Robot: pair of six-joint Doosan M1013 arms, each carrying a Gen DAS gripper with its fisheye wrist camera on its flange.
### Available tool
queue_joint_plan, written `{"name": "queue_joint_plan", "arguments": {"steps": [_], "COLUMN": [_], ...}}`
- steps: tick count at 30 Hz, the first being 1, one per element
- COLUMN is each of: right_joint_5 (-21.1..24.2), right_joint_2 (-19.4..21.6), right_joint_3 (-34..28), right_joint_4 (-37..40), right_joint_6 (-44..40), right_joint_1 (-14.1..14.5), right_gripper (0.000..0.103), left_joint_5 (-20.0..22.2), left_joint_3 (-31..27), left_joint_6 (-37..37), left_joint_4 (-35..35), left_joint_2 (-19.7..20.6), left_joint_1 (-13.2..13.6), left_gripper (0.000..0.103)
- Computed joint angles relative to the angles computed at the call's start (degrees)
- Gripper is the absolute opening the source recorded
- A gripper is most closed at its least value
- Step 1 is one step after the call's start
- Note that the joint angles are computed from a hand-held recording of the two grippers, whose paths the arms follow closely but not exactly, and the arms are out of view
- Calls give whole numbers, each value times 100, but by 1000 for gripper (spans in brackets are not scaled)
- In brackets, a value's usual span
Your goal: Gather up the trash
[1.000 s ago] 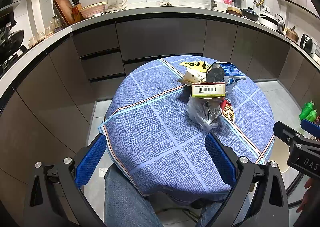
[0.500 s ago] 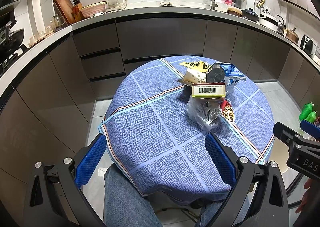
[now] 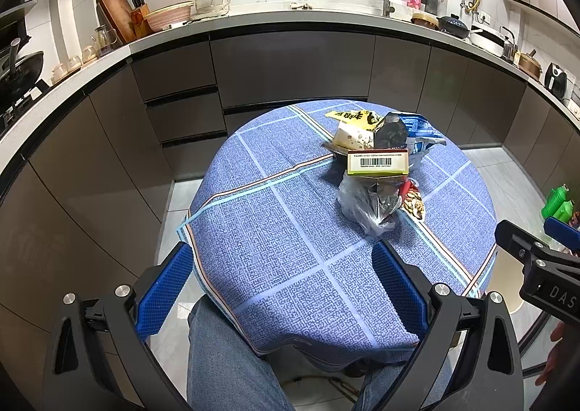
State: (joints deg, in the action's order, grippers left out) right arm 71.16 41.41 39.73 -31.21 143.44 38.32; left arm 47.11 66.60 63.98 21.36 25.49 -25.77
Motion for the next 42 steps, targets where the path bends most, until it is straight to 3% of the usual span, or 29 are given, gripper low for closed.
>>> {"name": "queue_joint_plan", "arguments": {"steps": [37, 40, 42], "right_joint_5": [47, -352, -889], "right_joint_2": [115, 75, 39], "right_joint_3": [-174, -19, 178], "right_joint_4": [79, 76, 275], "right_joint_6": [-182, -283, -461], "right_joint_1": [-70, -117, -211], "right_gripper": [100, 100, 100], "left_joint_5": [134, 158, 153], "left_joint_3": [-226, -335, -429], "left_joint_6": [228, 282, 341], "left_joint_4": [-244, -353, -515], "left_joint_2": [135, 228, 299], "left_joint_1": [46, 104, 168], "left_gripper": [95, 95, 95]}}
